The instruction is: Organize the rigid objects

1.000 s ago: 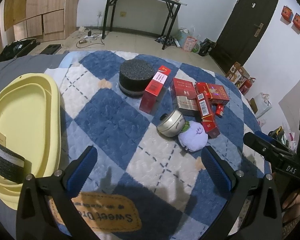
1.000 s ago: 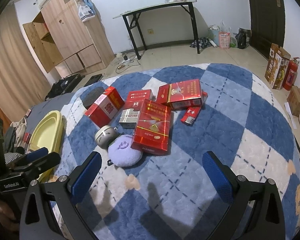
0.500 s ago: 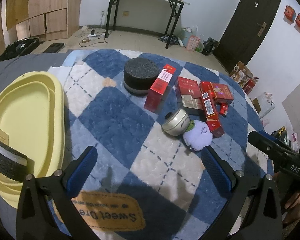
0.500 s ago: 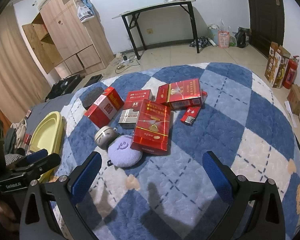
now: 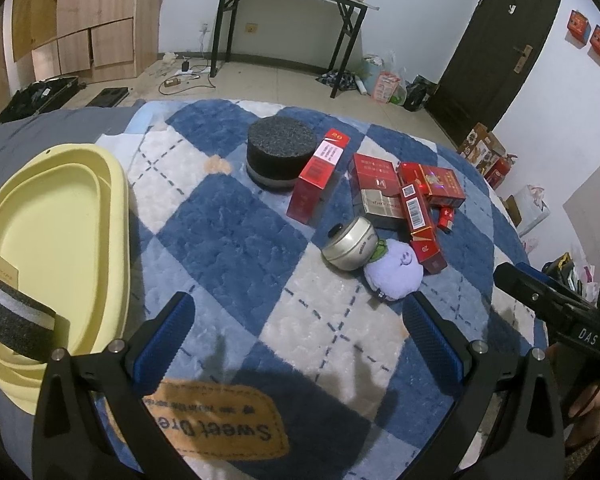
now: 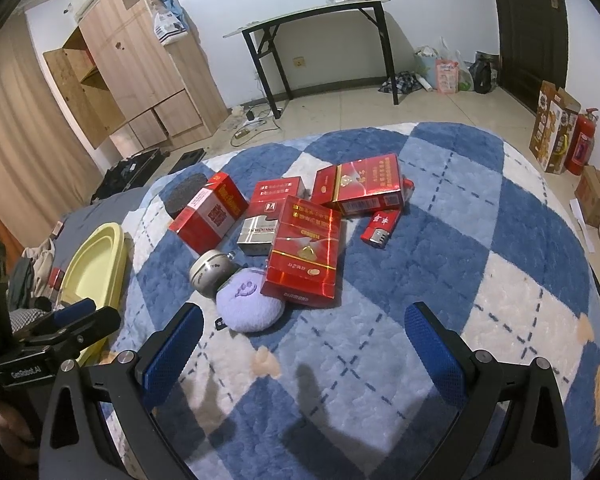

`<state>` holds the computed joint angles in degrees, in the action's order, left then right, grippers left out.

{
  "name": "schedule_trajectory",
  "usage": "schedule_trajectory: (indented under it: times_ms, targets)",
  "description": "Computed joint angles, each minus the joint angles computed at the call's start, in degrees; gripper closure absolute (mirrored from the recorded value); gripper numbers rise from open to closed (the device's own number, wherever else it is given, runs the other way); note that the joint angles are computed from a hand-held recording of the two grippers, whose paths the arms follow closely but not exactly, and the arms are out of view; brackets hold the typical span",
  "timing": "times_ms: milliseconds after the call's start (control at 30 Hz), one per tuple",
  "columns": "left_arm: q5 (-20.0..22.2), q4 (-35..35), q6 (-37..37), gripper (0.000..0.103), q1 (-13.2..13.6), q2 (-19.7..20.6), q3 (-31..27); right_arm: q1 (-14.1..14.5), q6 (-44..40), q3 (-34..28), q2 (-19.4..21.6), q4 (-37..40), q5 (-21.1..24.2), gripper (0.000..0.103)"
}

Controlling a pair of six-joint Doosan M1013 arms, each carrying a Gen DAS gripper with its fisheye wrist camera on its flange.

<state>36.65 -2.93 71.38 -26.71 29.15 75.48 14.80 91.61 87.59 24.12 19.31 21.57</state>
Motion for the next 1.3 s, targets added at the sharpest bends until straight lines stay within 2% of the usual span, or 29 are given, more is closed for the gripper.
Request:
schedule_trajectory:
  times_ms: [167,333,533,667,800,967,1033,1167,1200,1300]
  targets:
    - [-0.14,-0.13,0.23,0.000,0.00,-0.02,0.08,-0.02,-0.08,0.41,-0.17,0.20,-0.34,0.000]
    - [-2.08,0.86,-0.15,0.000,-0.23,-0.89,1.82,0.02,0.17,1.34,-0.47,-0.45,-1.19,0.000]
    - [-2.96,1.56,-1.10,0.000,-0.32,-2.14,3.84,-0.10,3.79,3.05,-1.70,-3.15,-2.06,0.000]
    - [-3.59,-0.72,-1.29,0.000,0.22,-2.59,4.40,-0.35,2.34,4.06,-2.67,-0.82,-3.40,0.000]
    - [-2.17,-6.19,0.28,0.000,1.27,-1.27,2.91,-0.67,0.42,4.05,-2.64,1.20,-4.15,0.000]
    - [-0.50,-3.24,0.48,0.000,1.14,1.30,-0.93,-1.51,-0.99,2.73,-1.40,3.96,-4.71,0.000]
    - [-1.66,-3.80,4.25,0.000,1.12,2.05,-1.96,-1.86,-1.15,1.37,-0.17,5.30,-3.58,0.000]
    - [-5.69,-8.41,14.70,0.000,1.27,4.03,-4.62,-2.76,-16.27,-2.38,2.94,21.93,0.32,0.000]
    - [-5.80,-10.02,16.92,0.000,1.43,4.66,-5.51,-2.76,-17.45,-3.17,3.53,22.88,0.81,0.000]
    - [-3.83,-12.93,22.83,0.000,1.86,7.57,-9.77,-2.31,-13.53,-5.81,5.35,17.30,1.31,0.000]
